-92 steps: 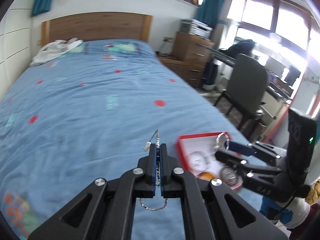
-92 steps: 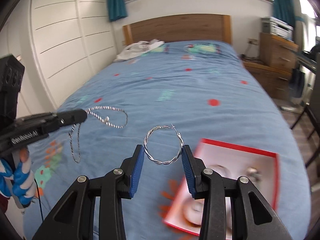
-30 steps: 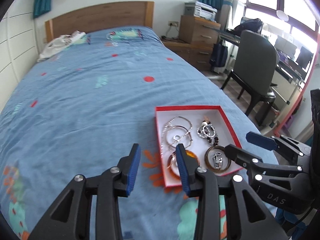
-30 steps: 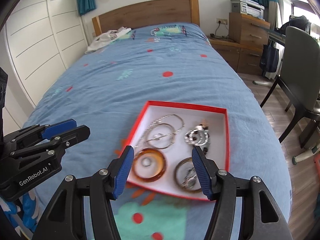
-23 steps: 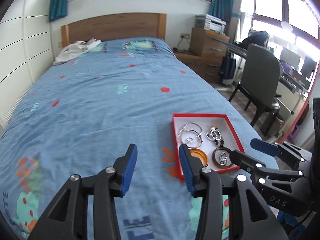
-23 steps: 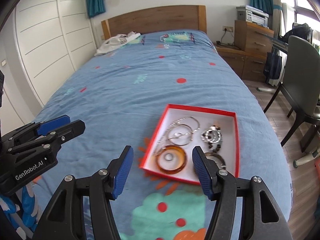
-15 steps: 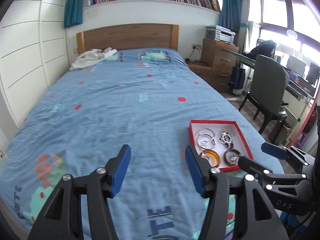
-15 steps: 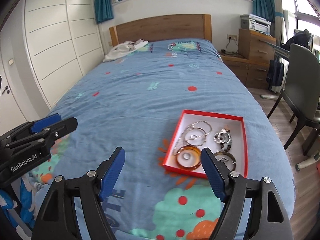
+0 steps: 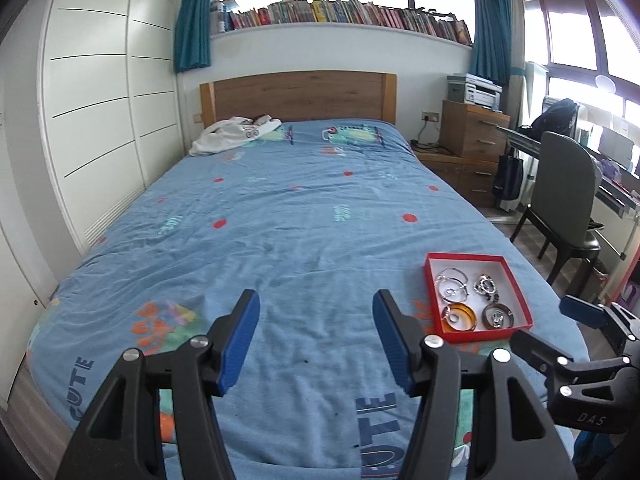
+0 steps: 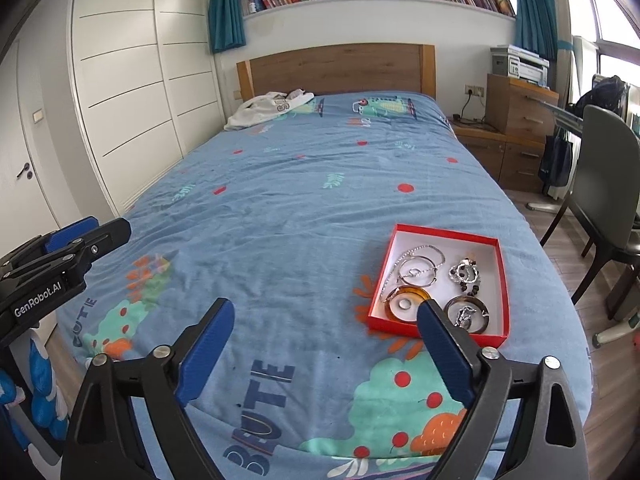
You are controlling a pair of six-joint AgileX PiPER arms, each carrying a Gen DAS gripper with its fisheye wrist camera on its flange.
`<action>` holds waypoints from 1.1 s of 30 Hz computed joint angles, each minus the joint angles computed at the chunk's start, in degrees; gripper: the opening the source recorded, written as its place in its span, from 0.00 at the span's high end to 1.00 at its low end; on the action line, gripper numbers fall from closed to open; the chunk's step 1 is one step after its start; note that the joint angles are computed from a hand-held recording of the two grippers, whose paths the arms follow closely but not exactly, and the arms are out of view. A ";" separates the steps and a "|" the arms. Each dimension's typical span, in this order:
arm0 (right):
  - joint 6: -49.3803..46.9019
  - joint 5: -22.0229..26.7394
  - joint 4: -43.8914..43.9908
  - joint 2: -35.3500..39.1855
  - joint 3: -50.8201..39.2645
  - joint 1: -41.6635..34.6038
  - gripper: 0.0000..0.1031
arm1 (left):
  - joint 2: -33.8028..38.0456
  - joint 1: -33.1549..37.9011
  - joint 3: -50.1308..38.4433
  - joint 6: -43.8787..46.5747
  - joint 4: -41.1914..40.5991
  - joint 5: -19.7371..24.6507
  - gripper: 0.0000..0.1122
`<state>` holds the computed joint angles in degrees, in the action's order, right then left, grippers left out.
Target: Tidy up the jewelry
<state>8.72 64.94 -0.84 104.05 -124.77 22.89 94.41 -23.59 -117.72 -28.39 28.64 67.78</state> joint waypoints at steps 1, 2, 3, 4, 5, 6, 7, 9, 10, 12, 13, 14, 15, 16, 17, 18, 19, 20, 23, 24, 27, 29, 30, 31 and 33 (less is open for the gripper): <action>0.53 -0.23 -0.75 -0.59 0.53 0.57 0.06 | -0.82 -0.10 0.88 -0.38 0.75 0.06 0.49; 1.15 -0.73 -1.52 -1.43 1.48 1.11 0.05 | -1.74 -0.32 1.94 -1.00 1.88 0.19 0.49; 1.59 -1.23 -1.97 -2.26 2.47 1.49 0.04 | -2.38 -0.37 2.83 -1.50 2.78 0.20 0.49; 2.03 -1.58 -2.43 -2.87 3.28 1.90 0.04 | -3.00 -0.60 3.69 -2.26 4.06 0.49 0.49; 2.57 -1.88 -3.21 -3.62 4.19 2.43 0.03 | -3.82 -0.58 4.95 -3.18 5.08 0.49 0.49; 2.95 -2.20 -3.88 -4.20 5.02 2.84 0.03 | -4.65 -0.18 6.17 -3.66 5.09 0.07 0.49; 3.40 -2.68 -4.67 -4.91 6.13 3.30 0.02 | -5.57 0.37 7.34 -4.11 4.65 -0.24 0.49; 4.01 -3.43 -5.74 -6.08 7.94 3.94 0.02 | -6.50 0.86 8.48 -4.81 4.84 0.00 0.49; 4.23 -3.91 -6.00 -6.67 8.88 4.11 0.02 | -6.85 1.00 8.99 -5.26 5.41 0.13 0.49; 4.47 -4.61 -6.13 -7.14 9.85 4.14 0.02 | -7.34 1.69 9.74 -5.25 5.43 -0.20 0.49; 4.50 -4.90 -5.93 -7.44 10.34 3.98 0.02 | -7.53 1.88 10.12 -5.50 5.65 -0.24 0.49; 4.70 -5.32 -5.87 -7.82 11.02 3.87 0.02 | -7.44 2.05 10.12 -5.80 6.03 0.02 0.49; 4.89 -5.64 -5.89 -8.12 11.53 3.74 0.02 | -7.33 2.08 10.09 -5.99 6.33 0.29 0.49; 5.19 -5.97 -6.01 -8.36 12.01 3.63 0.02 | -7.17 1.98 10.02 -6.18 6.63 0.57 0.49; 5.44 -6.16 -6.04 -8.35 12.14 3.44 0.02 | -7.07 1.94 10.15 -6.45 7.13 0.82 0.49; 5.86 -6.48 -6.10 -8.40 12.51 3.31 0.02 | -6.92 1.74 10.25 -6.82 7.80 1.04 0.49; 6.10 -6.86 -6.01 -8.51 13.01 3.14 0.01 | -6.77 1.46 10.34 -7.14 8.43 1.28 0.49; 6.17 -7.26 -5.85 -8.69 13.62 2.91 0.01 | -6.64 1.46 10.66 -7.31 8.86 1.20 0.49; 6.75 -8.39 -6.01 -9.10 15.54 2.49 0.01 | -6.57 1.87 11.40 -6.80 7.99 0.31 0.49; 6.90 -8.75 -5.89 -9.13 16.11 2.26 0.01 | -6.67 2.29 11.80 -6.19 6.86 -0.36 0.49; 7.09 -9.32 -5.49 -8.97 17.14 1.74 0.01 | -6.46 2.67 12.79 -5.89 5.80 -1.28 0.49; 6.95 -9.54 -5.53 -8.77 17.63 1.62 0.01 | -6.13 2.78 13.34 -5.71 5.55 -1.75 0.49; 6.81 -9.64 -5.45 -8.61 17.79 1.51 0.01 | -5.80 3.05 13.38 -5.43 5.03 -1.98 0.49; 6.61 -9.84 -5.21 -8.49 18.10 1.31 0.01 | -5.60 3.19 13.57 -5.36 4.69 -2.16 0.49; 6.26 -9.89 -4.72 -8.13 18.32 1.02 0.01 | -5.30 3.71 14.12 -4.91 4.08 -2.61 0.49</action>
